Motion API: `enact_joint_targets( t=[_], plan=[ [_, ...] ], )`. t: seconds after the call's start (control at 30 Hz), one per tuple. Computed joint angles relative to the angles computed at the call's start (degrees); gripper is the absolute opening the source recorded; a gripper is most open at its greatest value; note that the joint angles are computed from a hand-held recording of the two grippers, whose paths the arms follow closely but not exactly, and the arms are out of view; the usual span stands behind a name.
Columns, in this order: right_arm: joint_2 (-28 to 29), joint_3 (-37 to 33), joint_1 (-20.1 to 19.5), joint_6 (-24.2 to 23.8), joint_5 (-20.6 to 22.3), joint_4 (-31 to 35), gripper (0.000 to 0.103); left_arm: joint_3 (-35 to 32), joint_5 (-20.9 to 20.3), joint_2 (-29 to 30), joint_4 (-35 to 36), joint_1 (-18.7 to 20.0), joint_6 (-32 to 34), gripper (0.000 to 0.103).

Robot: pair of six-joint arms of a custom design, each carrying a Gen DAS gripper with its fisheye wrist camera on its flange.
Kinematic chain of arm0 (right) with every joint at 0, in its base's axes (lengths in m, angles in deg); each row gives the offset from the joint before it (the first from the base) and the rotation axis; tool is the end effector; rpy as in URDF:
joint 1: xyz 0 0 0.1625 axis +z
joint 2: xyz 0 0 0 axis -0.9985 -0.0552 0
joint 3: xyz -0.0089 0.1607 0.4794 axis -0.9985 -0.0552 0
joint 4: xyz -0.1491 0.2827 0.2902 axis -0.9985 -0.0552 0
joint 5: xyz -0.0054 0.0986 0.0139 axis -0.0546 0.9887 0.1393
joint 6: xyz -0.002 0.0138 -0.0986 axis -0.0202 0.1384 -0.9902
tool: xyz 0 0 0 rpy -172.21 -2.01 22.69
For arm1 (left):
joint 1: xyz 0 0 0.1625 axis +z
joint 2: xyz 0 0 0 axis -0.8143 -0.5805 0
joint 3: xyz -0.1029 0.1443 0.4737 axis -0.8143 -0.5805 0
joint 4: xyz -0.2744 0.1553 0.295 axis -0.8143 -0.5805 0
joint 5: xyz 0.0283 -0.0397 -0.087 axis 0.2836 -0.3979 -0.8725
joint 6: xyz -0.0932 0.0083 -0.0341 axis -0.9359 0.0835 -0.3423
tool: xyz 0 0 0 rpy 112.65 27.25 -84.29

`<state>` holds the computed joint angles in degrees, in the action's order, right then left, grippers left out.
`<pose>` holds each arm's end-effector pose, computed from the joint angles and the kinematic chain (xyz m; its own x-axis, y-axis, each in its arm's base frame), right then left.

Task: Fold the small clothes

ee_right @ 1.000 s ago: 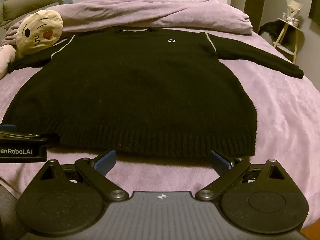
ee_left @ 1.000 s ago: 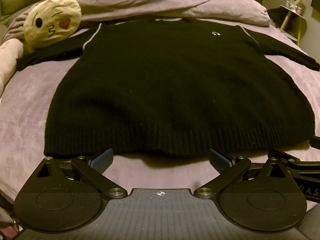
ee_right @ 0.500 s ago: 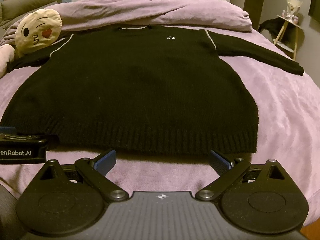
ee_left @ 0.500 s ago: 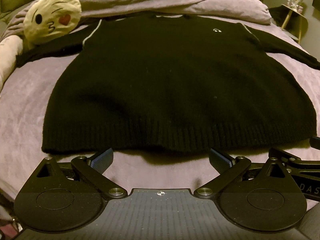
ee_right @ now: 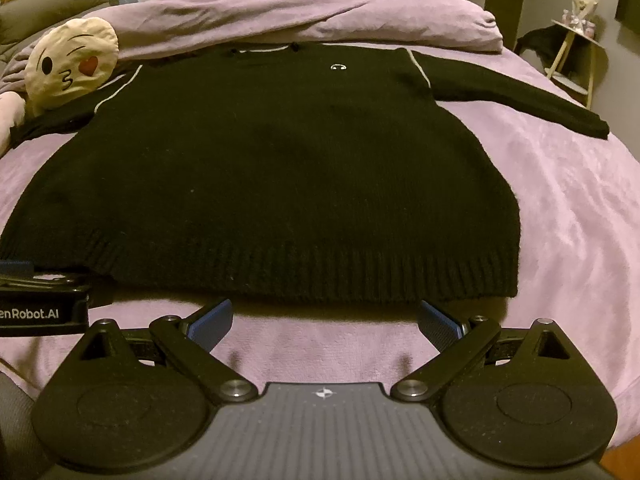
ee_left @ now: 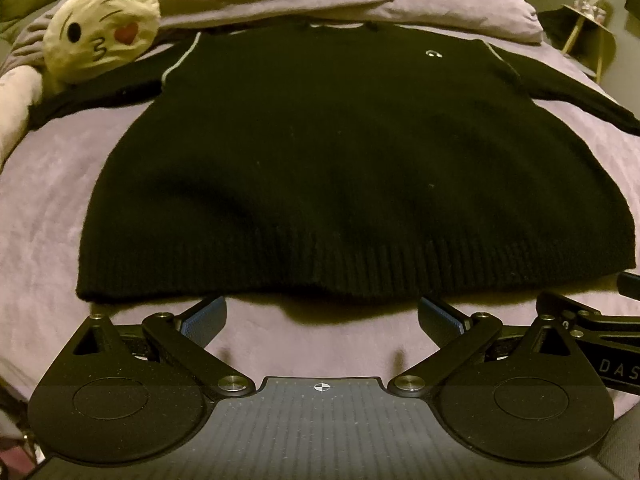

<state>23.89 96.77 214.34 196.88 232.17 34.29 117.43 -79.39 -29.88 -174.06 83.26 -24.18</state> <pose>0.2814 -0.2782 0.0330 -0.7183 -0.0540 0.6937 -0.5452 0.6630 -0.5130 -0.1401 -0.3220 0.2867 -0.6836 -0.2075 -0.6998 0.2991 0.7949 -0.5279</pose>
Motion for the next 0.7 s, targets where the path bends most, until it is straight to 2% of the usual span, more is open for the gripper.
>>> enact_joint_targets(
  t=[0.23,0.5,0.63,0.7],
  plan=[
    [0.49,-0.29,-1.02,0.37,-0.51,0.38,0.099,0.36,-0.14,0.32,-1.07,0.65,0.72,0.103],
    [0.91,0.31,-3.01,-3.68,-0.10,-3.75,0.099,0.73,-0.43,1.07,-3.66,2.04,2.42,0.103],
    [-0.18,1.55,-5.65,-5.83,-4.01,-5.58,0.099,0.30,0.36,1.25,-2.86,2.68,1.52,0.103],
    [-0.72,1.73,-7.93,-3.37,-7.00,-3.66,0.099,-0.31,1.61,1.49,-1.64,2.65,-0.05,0.103]
  ],
)
